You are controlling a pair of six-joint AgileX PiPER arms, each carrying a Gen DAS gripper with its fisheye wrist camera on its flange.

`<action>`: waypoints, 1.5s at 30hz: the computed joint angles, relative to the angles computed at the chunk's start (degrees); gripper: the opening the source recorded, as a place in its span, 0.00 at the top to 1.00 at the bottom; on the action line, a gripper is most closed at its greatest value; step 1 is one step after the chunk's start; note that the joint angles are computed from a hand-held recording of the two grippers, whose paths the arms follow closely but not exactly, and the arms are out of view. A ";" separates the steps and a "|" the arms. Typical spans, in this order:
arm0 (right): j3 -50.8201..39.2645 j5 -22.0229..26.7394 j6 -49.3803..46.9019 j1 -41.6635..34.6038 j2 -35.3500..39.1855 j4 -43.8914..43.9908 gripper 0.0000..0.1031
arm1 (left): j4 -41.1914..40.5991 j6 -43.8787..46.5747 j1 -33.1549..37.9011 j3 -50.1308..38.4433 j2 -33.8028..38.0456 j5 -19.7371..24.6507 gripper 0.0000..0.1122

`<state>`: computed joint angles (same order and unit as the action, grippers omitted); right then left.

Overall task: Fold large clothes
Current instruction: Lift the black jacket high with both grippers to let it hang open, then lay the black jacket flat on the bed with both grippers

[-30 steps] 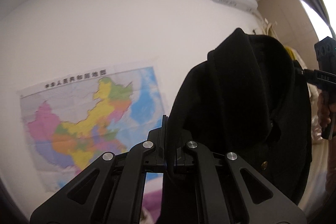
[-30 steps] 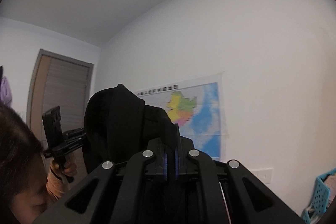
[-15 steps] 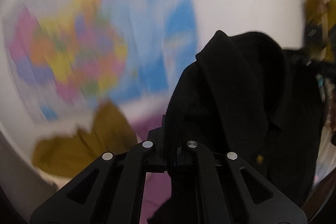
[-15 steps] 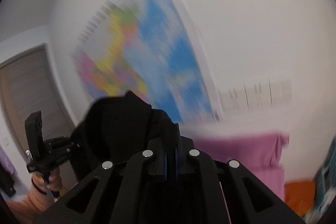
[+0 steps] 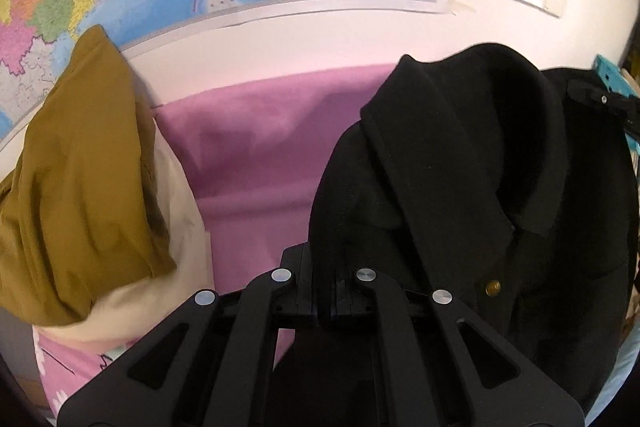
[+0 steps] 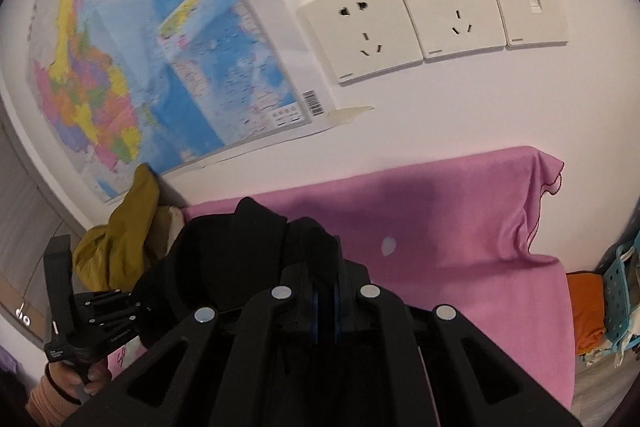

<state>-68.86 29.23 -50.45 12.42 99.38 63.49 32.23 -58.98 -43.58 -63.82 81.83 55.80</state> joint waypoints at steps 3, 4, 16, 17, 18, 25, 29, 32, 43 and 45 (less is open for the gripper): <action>-4.49 -0.22 2.33 -0.02 4.85 -0.82 0.95 | -0.88 0.77 4.17 0.53 1.72 -3.30 0.97; -6.07 -0.26 3.81 0.04 6.72 -1.98 0.95 | -1.33 1.34 5.41 0.38 2.62 -4.27 0.97; -13.57 1.32 25.42 0.22 19.10 -21.26 0.36 | -6.51 6.62 14.01 6.37 7.76 -13.27 0.42; -12.00 1.99 21.99 -0.94 17.78 -18.27 0.35 | -8.17 8.86 14.92 7.13 6.05 -15.29 0.38; -9.54 2.57 18.27 -2.40 15.66 -16.10 0.35 | -8.90 10.32 15.33 8.71 3.59 -16.68 0.36; 14.51 10.88 -7.79 -14.51 -2.36 -4.03 0.25 | -13.08 19.23 10.23 18.69 -12.82 -16.75 0.24; 32.09 14.00 -18.47 -22.67 -13.18 -4.08 0.23 | -18.16 21.64 4.44 24.13 -16.81 -17.98 0.24; 42.35 15.35 -23.74 -29.14 -19.27 -5.83 0.24 | -20.94 23.08 2.96 27.24 -16.12 -21.30 0.24; 50.29 20.74 -25.12 -38.55 -34.14 -7.08 0.95 | -20.36 16.93 -1.30 30.48 -16.09 -21.16 0.74; 46.69 27.15 -22.75 -45.38 -39.89 -9.63 0.95 | -22.08 18.38 0.24 31.09 -18.48 -20.49 0.88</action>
<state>-22.17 56.38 -73.21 -32.95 59.49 53.85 10.15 -40.60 -43.34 -32.73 63.36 35.31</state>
